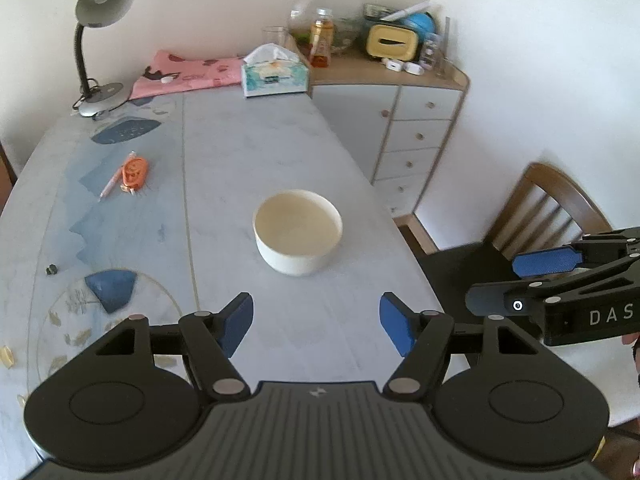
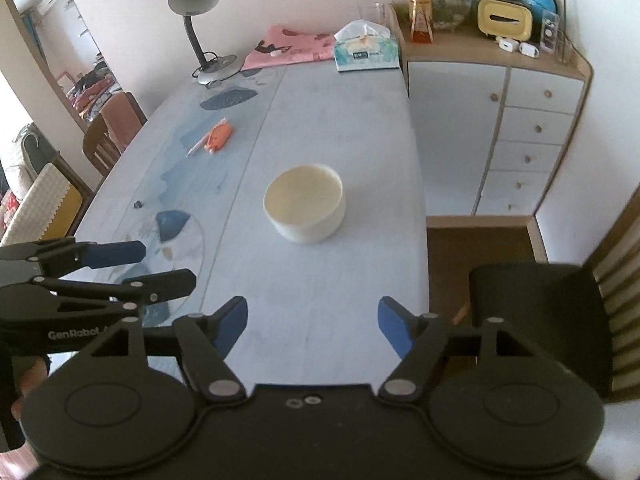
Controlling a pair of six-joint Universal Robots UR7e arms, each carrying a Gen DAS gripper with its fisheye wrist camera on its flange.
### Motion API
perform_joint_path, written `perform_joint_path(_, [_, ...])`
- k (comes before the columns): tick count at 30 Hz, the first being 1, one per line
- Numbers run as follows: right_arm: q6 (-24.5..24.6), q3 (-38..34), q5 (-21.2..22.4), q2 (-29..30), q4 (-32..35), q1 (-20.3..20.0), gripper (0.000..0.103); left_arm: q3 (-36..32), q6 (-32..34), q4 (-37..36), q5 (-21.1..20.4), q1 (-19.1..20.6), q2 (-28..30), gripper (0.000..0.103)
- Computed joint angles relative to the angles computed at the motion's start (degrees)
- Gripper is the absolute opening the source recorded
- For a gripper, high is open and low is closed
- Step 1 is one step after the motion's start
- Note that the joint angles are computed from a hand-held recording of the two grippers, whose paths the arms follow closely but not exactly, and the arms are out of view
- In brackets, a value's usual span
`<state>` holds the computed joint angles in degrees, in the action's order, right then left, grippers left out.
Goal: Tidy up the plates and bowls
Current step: 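Move both grippers to the cream bowl's rim and close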
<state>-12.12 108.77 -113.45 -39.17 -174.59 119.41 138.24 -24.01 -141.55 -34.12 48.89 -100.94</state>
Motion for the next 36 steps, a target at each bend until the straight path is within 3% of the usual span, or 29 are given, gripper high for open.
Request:
perform_joint_path(5, [-2.6, -7.1, 1.6, 4.4, 2.0, -1.7, 0.088, -3.8, 6.0, -10.4, 2.7, 4.9, 7.6, 0.075])
perform_joint_path(10, [-2.3, -15.1, 0.1, 9.7, 5.5, -2.9, 0.088, -8.5, 11.8, -19.2, 3.6, 10.4, 15.2, 0.075])
perform_joint_path(17, [2.0, -25.7, -0.6, 16.3, 10.9, -5.3, 0.087, -13.9, 11.8, -21.1, 2.7, 16.8, 21.8, 0.075])
perform_joint_path(23, [2.7, -32.6, -0.3, 21.2, 15.4, -6.3, 0.082, -17.3, 10.3, -19.8, -0.2, 20.6, 25.6, 0.075])
perform_joint_path(33, [1.5, -38.8, -2.5, 26.4, 18.9, -6.9, 0.071, -20.6, 10.5, -21.3, -1.0, 23.7, 30.7, 0.075])
perform_joint_path(36, [1.3, -39.4, -2.3, 27.0, 19.8, -7.1, 0.062, -21.2, 11.3, -22.4, -1.1, 24.2, 31.6, 0.074])
